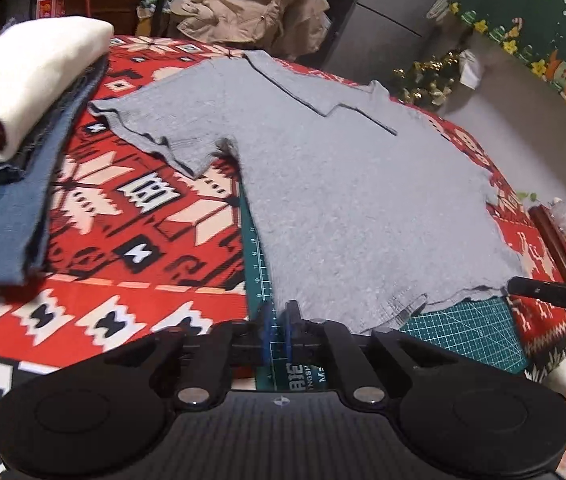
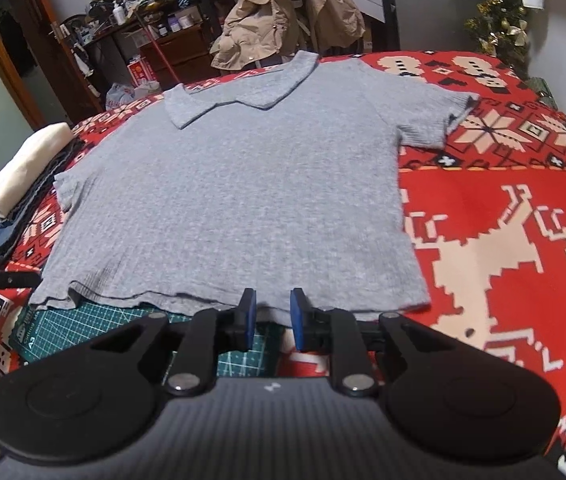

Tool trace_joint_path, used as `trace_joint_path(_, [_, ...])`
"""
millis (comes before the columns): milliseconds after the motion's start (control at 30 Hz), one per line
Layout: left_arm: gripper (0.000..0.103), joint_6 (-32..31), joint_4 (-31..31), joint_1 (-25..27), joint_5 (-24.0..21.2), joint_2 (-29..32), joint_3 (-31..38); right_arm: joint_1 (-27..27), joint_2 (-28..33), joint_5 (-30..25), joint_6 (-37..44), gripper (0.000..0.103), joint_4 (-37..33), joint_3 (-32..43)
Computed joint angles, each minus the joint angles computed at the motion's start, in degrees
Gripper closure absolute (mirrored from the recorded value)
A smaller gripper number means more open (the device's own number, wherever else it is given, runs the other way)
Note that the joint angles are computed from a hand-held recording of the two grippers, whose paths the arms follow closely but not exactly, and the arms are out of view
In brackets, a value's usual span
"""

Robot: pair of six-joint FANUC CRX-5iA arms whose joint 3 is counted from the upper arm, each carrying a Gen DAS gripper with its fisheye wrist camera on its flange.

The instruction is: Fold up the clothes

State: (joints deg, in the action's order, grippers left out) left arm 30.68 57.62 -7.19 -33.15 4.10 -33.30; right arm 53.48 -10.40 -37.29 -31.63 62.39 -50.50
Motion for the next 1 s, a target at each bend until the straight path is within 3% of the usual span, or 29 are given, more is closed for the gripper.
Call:
trace_joint_path(133, [0.097,-8.2,12.1,-1.4,-0.1,-1.6,-3.6,0.8,-1.6,-1.7,-2.3,0.083,1.1,-1.0])
trace_joint_path(200, [0.097,-10.4,13.7,-2.1,-1.1,-1.1,-3.4,0.9,-1.9,-1.9,-2.7,0.083,1.6,-1.2])
trace_joint_path(300, [0.097,-5.3,6.2,-1.5,-3.2,1.0,-0.4,0.6,-1.5,-1.3,-2.8,0.083,1.6,-1.1])
trace_joint_path(433, [0.098,-1.8,1.1,-1.0,-2.9,0.9,0.2,0.5,-1.3,-0.7,-2.5,0.083,0.8,-1.4])
trace_joint_path(600, [0.097,1.4,-2.8,0.6,-5.1,-0.8,0.2,2.8,-3.2,-4.1,-2.9,0.083,-2.0,-2.4])
trace_joint_path(667, [0.092,1.1,-1.1,0.5,-3.8,-1.9,-1.1,4.1,-4.5,-6.8,-3.9,0.078,-2.5,-3.1])
trace_joint_path(733, [0.068,0.8,0.8,0.2,-2.2,-2.9,-2.3,5.2,-5.7,-10.2,-5.3,0.075,-3.2,-3.6])
trace_joint_path(767, [0.065,1.0,1.3,-0.1,-1.2,-3.1,-2.5,5.6,-6.0,-11.6,-5.6,0.075,-3.7,-3.7])
trace_joint_path(867, [0.065,3.7,-1.6,-0.9,0.2,-2.2,-1.2,5.5,-6.1,-14.6,-5.5,0.074,-5.4,-3.6])
trace_joint_path(1000, [0.071,7.0,-7.6,-2.4,3.3,-1.4,0.5,3.0,-5.1,-13.0,-3.5,0.072,-5.2,-3.7])
